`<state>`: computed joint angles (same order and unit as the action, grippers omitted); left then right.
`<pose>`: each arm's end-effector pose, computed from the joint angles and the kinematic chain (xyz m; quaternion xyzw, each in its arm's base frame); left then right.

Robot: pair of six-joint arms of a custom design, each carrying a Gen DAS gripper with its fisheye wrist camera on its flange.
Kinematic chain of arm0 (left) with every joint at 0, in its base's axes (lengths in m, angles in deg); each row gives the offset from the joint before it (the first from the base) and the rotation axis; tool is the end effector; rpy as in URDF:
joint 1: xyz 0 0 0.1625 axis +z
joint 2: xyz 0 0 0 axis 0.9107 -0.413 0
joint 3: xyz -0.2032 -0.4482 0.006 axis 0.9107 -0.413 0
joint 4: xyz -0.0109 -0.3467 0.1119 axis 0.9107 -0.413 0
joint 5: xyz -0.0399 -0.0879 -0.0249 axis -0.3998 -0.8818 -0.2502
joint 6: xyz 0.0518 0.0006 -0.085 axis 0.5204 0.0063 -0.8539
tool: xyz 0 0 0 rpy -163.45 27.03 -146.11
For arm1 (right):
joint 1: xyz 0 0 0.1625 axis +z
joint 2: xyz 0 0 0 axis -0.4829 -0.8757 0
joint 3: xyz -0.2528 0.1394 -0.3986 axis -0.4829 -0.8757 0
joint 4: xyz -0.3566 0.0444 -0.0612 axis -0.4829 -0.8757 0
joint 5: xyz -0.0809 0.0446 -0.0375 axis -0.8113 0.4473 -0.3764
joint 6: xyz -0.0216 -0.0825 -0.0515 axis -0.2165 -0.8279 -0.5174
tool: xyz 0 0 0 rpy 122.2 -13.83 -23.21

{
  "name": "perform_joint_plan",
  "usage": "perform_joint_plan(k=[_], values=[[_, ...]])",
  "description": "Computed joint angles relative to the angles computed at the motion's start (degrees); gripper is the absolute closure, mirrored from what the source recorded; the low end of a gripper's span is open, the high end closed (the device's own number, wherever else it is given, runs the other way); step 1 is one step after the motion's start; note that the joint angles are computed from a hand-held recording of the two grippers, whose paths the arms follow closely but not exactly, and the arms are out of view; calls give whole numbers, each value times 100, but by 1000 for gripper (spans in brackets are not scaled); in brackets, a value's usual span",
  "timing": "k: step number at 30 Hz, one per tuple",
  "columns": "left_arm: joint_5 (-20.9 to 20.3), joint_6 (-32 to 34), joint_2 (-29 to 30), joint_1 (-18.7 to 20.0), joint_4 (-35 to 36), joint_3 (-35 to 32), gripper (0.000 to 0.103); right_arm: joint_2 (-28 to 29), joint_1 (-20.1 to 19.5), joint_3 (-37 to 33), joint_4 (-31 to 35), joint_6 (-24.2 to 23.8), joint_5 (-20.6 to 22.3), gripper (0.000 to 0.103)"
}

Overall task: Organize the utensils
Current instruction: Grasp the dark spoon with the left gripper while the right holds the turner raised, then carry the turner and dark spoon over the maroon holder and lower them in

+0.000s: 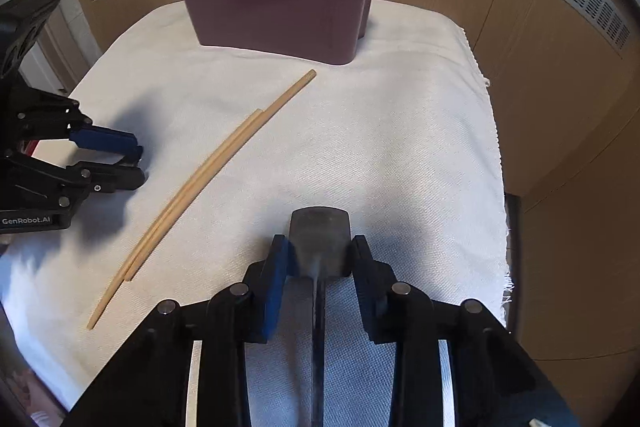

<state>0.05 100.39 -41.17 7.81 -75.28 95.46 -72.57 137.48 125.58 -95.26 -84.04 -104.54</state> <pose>-0.0422 -0.7734 0.2204 0.4652 0.8494 0.0008 0.2492 0.2902 -0.6779 -0.0125 0.1049 -0.8945 0.2099 0.3806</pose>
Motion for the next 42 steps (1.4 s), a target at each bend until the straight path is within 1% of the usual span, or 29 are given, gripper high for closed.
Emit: perform_joint_plan(k=[2,4,5,8,10,11,13,15,19,20,22,23,24,26,28,29,30,32,33,35,36,38,39,41,42], values=[[64,92,3,-18,162,-56,69,4,40,69,-186,-145,-71,73],[113,137,3,-39,383,-105,67,-32,66,176,-349,-204,-36,73],[159,132,24,-52,558,-190,67,-47,73,227,-452,-235,-26,73],[298,54,178,-110,778,-393,67,-37,95,317,-769,-366,-69,73],[385,-170,207,-144,765,-397,68,-37,93,377,-992,-397,-11,73],[415,-227,190,-156,640,-327,72,-46,92,406,-1072,-366,30,73],[367,-305,49,-144,174,-22,72,-63,101,474,-1259,-321,117,73],[100,-474,-88,-85,-396,249,72,-73,136,568,-1580,-338,196,73],[-782,-869,-563,25,-2187,1172,72,-54,257,674,-2195,-464,172,73],[-1099,-1083,-718,52,-2607,1400,72,-31,304,680,-2377,-531,119,73],[-1448,-1357,-906,59,-3194,1705,72,-12,394,688,-2668,-630,62,73],[-1605,-1444,-1028,55,-3463,1911,72,-31,428,702,-2769,-646,101,73],[-1710,-1461,-1123,27,-3630,2035,72,-43,458,703,-2837,-666,126,73],[-1832,-1378,-1260,-49,-3825,2138,72,-34,583,639,-3194,-894,129,73],[-1960,-1312,-1384,-150,-3957,2150,72,-21,721,433,-3520,-1283,147,73],[-2077,-1318,-1462,-197,-3848,2175,72,-25,775,305,-3591,-1447,170,73],[-2167,-1316,-1423,-218,-3851,1960,72,-25,825,141,-3655,-1632,193,73],[-2335,-1292,-1408,-321,-3538,1505,72,-1,941,-428,-3710,-2180,264,73],[-2411,-1300,-1237,-408,-3492,1178,72,18,976,-650,-3706,-2352,294,73],[-2559,-1235,-1118,-549,-3384,708,72,47,1032,-1307,-3586,-2754,529,73],[-2582,-1210,-954,-606,-3407,444,72,68,1031,-1522,-3532,-2814,631,73],[-2697,-1209,-761,-684,-3356,-64,72,178,993,-2194,-3360,-3000,934,73],[-2761,-1232,-627,-690,-3276,-359,72,235,974,-2408,-3311,-3060,1009,73],[-2919,-1285,-415,-684,-3087,-890,72,450,887,-3103,-3020,-3143,1157,73],[-2955,-1308,-295,-674,-2990,-1156,72,510,847,-3276,-2916,-3121,1211,73]])
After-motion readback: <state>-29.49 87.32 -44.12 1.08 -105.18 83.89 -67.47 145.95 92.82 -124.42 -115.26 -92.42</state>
